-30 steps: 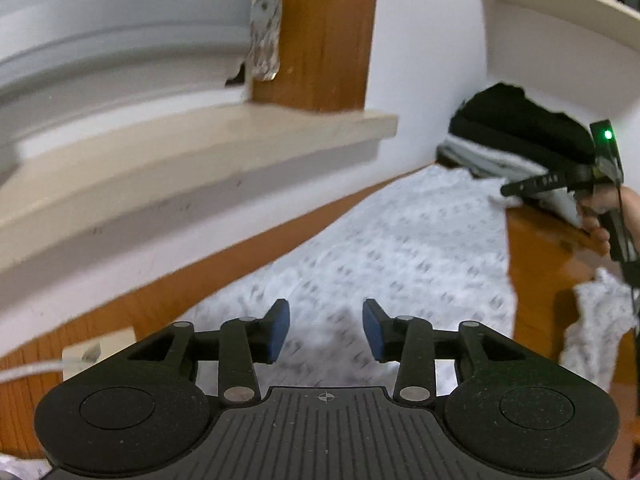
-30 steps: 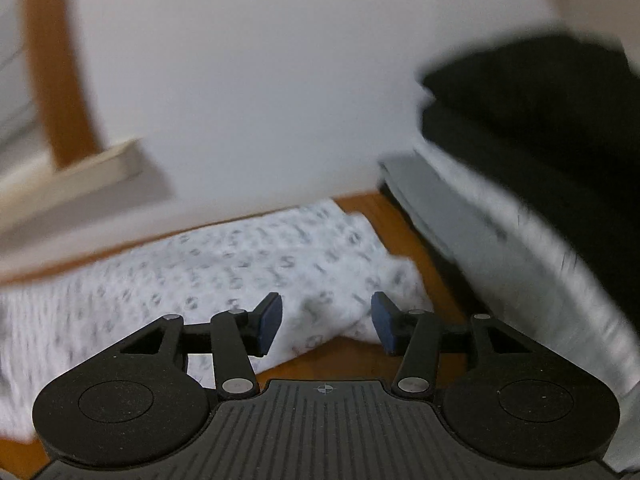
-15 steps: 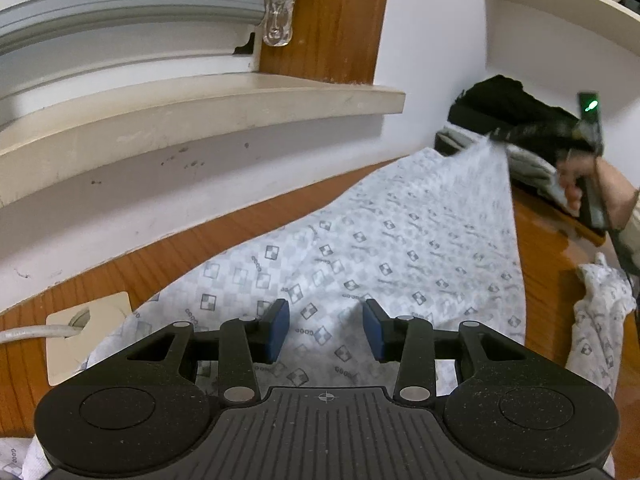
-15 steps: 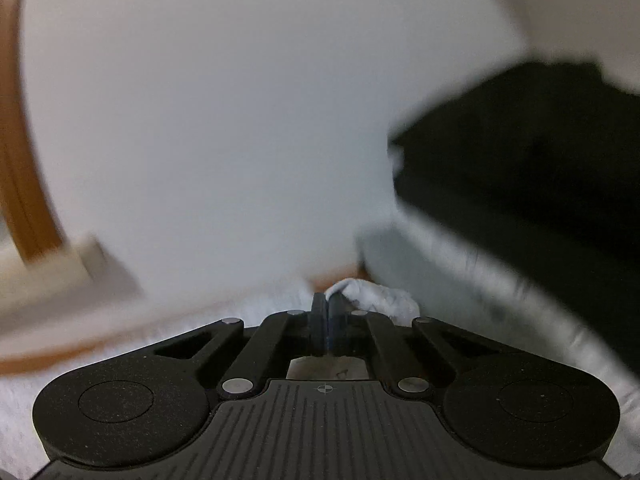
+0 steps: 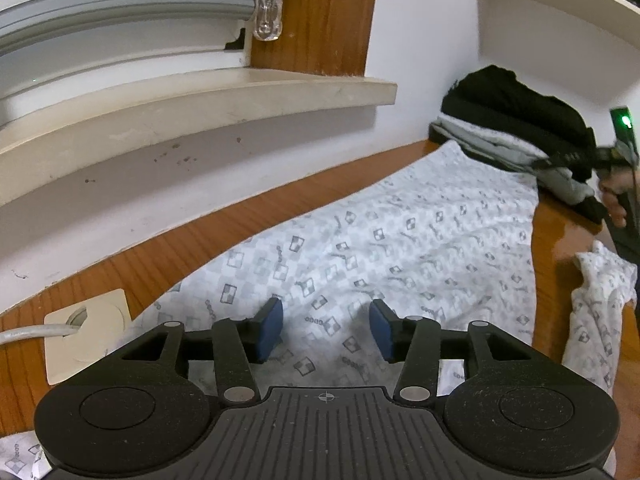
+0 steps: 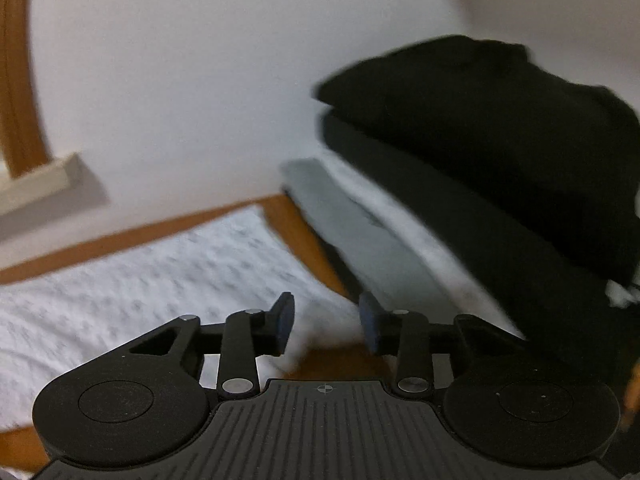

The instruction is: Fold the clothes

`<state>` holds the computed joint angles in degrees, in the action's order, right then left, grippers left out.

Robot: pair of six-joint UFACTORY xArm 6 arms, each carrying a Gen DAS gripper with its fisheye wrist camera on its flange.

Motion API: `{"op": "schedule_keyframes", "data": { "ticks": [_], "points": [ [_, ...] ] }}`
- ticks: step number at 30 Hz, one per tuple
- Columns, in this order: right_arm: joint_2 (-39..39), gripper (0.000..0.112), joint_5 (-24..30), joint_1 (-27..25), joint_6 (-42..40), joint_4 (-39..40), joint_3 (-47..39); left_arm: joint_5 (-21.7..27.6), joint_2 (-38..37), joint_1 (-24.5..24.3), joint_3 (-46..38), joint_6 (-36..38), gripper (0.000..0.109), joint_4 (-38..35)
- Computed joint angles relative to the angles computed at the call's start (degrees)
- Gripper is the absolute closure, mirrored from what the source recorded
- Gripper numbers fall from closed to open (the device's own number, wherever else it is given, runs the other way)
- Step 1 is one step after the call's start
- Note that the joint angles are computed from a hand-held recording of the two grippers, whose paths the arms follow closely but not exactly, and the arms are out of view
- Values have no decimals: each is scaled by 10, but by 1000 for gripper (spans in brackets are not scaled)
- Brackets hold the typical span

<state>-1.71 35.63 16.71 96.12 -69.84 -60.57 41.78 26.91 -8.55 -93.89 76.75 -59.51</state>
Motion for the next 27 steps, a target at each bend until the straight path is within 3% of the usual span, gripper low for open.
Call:
{"op": "schedule_keyframes", "data": {
  "ticks": [2, 4, 8, 13, 14, 17, 19, 22, 27],
  "points": [
    [46, 71, -78, -24, -50, 28, -38, 7, 0, 2, -1, 4, 52, 1],
    [96, 71, -113, -33, -89, 51, -81, 13, 2, 4, -5, 3, 52, 2],
    [176, 71, -108, -34, -167, 92, -164, 12, 2, 4, -5, 2, 50, 2],
    [217, 70, -94, -49, -144, 48, -213, -1, -2, 1, 1, 10, 42, -11],
    [222, 64, -88, -51, -153, 52, -219, -2, -3, 2, 2, 13, 40, -16],
    [232, 58, -29, -40, -220, 122, -251, -1, -1, 2, 0, 12, 34, -23],
    [221, 58, -21, -28, -214, 114, -247, -4, -1, 2, -1, 8, 31, -23],
    [197, 51, -74, -14, -204, 111, -219, -7, -3, 2, 1, 13, 28, -30],
    [196, 37, -153, 36, -288, 178, -205, -15, -13, 4, 9, 21, 28, -48]
  ]
}}
